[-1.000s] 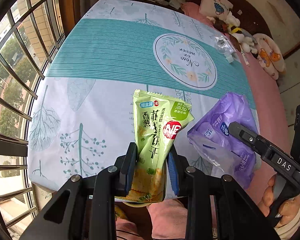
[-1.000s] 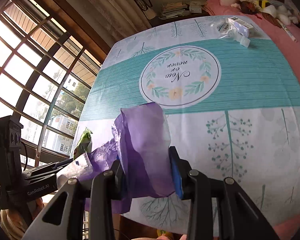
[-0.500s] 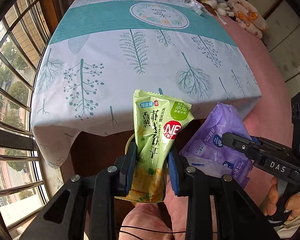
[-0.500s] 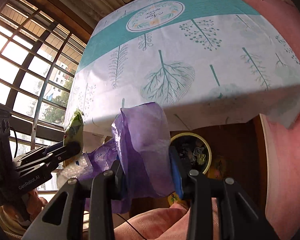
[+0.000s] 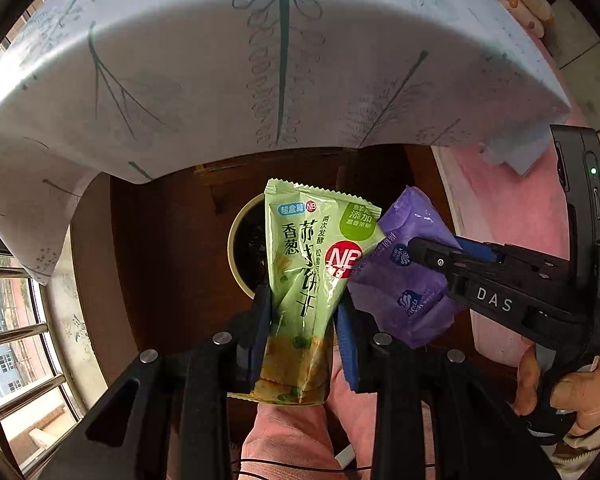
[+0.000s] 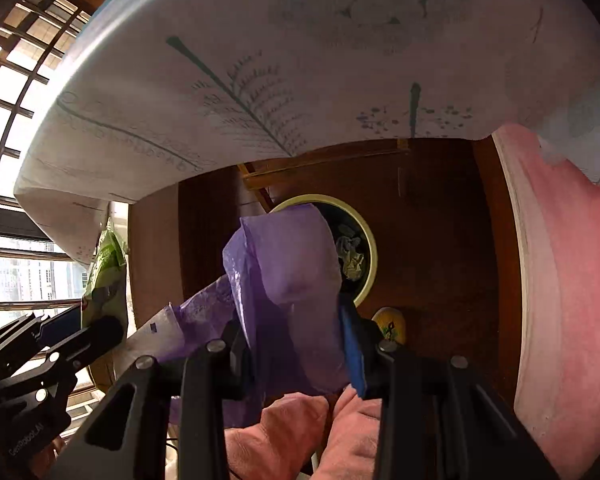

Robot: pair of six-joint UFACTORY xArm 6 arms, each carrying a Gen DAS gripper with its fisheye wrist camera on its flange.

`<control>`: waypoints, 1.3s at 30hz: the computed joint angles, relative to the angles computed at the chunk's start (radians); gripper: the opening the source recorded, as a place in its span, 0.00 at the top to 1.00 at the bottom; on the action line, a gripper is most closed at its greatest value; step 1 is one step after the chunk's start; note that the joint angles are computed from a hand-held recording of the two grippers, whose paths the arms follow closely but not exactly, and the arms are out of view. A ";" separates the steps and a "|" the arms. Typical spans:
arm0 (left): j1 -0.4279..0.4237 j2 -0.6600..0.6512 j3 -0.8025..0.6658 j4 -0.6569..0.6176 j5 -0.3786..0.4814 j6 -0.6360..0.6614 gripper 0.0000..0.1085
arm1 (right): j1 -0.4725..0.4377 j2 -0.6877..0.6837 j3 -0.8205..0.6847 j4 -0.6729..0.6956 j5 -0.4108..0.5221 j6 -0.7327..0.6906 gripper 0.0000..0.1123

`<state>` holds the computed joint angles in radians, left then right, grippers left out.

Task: Collect trash
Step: 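Carry the green packet and purple bag down over the bin with both tools, then open both tools over the bin to drop packet and purple bag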

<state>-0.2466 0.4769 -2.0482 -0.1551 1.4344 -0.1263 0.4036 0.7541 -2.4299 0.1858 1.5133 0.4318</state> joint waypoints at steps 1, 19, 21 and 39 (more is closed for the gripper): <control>-0.004 0.005 0.034 0.003 -0.027 -0.011 0.73 | 0.001 -0.015 0.068 -0.008 -0.043 -0.017 0.68; -0.007 0.247 0.135 0.004 -0.300 -0.018 0.35 | 0.016 0.227 0.165 -0.025 -0.270 -0.088 0.53; 0.000 0.262 0.125 -0.006 -0.297 -0.020 0.31 | 0.011 0.221 0.194 -0.005 -0.284 -0.092 0.43; 0.015 0.208 0.167 0.034 -0.291 -0.062 0.31 | 0.017 0.092 0.363 0.013 -0.406 -0.035 0.34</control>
